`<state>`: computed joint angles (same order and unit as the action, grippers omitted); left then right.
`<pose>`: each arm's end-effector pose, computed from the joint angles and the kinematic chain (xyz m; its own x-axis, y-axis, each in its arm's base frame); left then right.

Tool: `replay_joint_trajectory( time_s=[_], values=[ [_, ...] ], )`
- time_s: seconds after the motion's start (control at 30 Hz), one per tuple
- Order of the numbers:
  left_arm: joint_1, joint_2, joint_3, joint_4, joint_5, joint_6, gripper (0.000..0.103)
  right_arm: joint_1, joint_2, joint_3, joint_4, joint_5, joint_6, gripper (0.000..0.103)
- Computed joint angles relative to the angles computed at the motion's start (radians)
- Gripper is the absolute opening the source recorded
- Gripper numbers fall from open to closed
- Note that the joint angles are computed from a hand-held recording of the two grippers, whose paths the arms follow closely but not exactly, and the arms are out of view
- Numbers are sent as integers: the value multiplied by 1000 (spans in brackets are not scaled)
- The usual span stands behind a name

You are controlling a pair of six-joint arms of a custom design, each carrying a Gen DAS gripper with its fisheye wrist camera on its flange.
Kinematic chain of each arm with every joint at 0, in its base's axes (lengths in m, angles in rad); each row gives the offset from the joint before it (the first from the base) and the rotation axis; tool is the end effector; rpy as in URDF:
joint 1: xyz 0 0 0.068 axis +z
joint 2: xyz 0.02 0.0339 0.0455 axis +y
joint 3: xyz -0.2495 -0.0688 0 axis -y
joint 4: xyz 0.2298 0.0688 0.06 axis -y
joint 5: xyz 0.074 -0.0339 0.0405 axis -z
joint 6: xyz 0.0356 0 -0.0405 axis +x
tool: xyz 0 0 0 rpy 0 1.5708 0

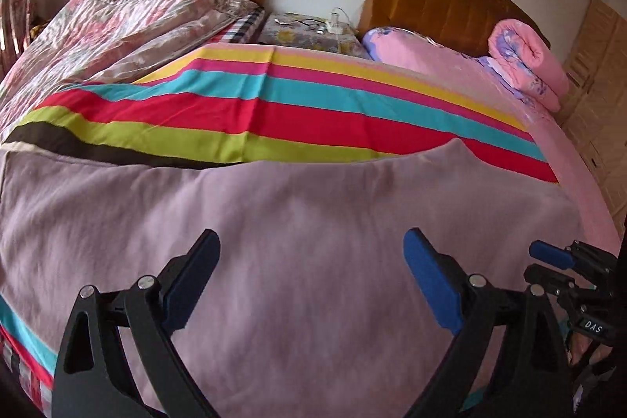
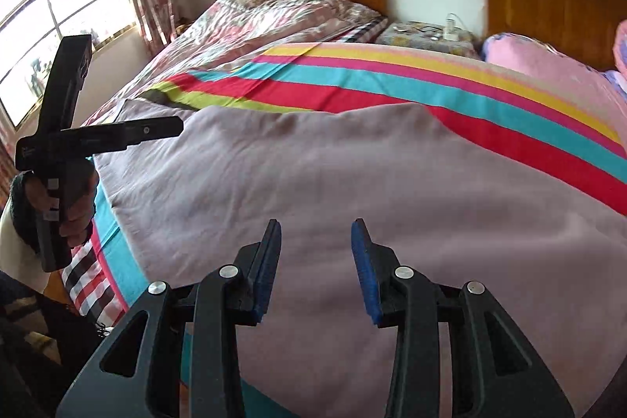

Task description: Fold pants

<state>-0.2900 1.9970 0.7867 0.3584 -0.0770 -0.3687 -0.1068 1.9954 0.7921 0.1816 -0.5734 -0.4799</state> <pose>0.3194 -0.0924 0.0644 -0.7579 -0.1488 -0.6352 -0.0392 0.9823 -0.1833 0.3158 -0.0144 0.0593 -0.6637 -0.3189 -0.6766 -0.5619 0.8097 0.1695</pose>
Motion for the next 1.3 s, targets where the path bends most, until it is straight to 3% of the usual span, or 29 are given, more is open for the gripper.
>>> replay_joint_trajectory(
  time_s=[0.1,0.27,0.33,0.43,0.53,0.6,0.8,0.93,1.03,1.2,1.3],
  values=[
    [-101,165,289,-127,37,48,95,-191,8,-3,37,7,29,42],
    [-170,519,860,-404,139,79,95,-393,129,125,18,80,70,44],
    [-192,648,1069,-503,106,95,95,-424,186,190,-10,116,63,51],
    [-213,839,1382,-678,20,87,96,-441,252,248,-56,123,-46,49],
    [-254,940,1539,-738,-119,165,102,-450,242,205,-50,162,-123,49],
    [-246,995,1651,-801,-104,146,102,-485,245,212,-88,128,-149,49],
    [-233,993,1637,-774,-103,151,102,-542,237,185,-103,67,-182,49],
    [-237,940,1531,-716,-110,146,102,-541,207,129,-60,83,-170,49],
    [-244,897,1445,-668,-116,137,102,-491,128,50,6,183,-113,52],
    [-249,880,1408,-644,-123,129,102,-414,53,-29,11,113,-120,54],
    [-255,866,1379,-628,-128,122,102,-371,71,-20,-23,142,-142,58]
  ],
)
